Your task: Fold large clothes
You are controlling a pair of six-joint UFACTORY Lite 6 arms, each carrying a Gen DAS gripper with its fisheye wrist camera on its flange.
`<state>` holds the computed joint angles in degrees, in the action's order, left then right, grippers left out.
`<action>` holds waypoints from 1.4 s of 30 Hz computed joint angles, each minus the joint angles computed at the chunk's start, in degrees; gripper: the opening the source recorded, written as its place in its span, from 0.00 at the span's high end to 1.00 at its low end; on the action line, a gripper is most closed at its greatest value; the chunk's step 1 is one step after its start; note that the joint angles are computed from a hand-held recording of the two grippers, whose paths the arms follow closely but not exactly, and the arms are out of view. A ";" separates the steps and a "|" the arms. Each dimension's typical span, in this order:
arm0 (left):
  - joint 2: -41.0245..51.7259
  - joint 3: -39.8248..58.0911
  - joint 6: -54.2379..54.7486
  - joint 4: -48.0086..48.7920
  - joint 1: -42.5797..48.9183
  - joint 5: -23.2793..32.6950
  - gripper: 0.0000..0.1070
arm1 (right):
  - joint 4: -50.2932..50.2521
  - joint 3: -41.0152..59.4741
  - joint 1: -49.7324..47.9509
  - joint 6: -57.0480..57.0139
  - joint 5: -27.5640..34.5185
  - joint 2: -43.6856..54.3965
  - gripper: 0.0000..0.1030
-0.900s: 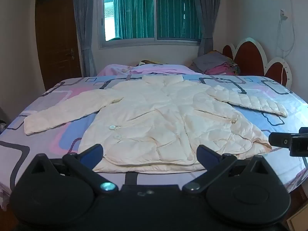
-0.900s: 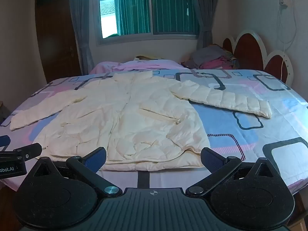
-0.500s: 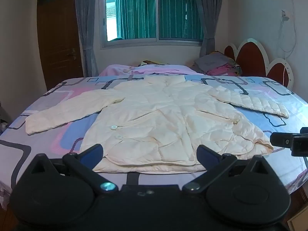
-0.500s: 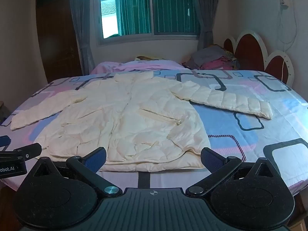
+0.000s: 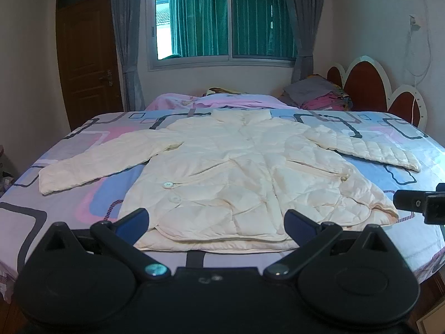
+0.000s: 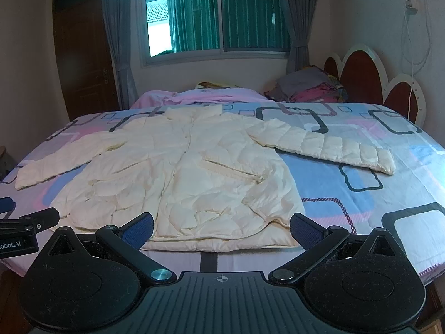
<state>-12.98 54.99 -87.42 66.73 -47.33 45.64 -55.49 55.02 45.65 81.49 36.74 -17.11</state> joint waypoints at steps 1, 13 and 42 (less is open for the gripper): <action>0.01 0.07 0.10 -0.09 0.06 0.03 0.04 | 0.78 0.79 -0.62 -1.26 -0.55 0.37 0.00; -0.09 -0.02 -0.07 -0.04 0.24 -0.08 0.04 | 0.92 1.05 -0.67 -1.52 -0.54 0.39 0.00; -0.92 -0.87 -1.13 0.23 -0.23 1.01 0.04 | 1.35 1.36 -0.88 -2.50 -0.56 0.13 0.00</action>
<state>-13.90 54.12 -88.55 66.96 -47.55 46.65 -54.14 56.38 44.78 79.00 36.18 -16.99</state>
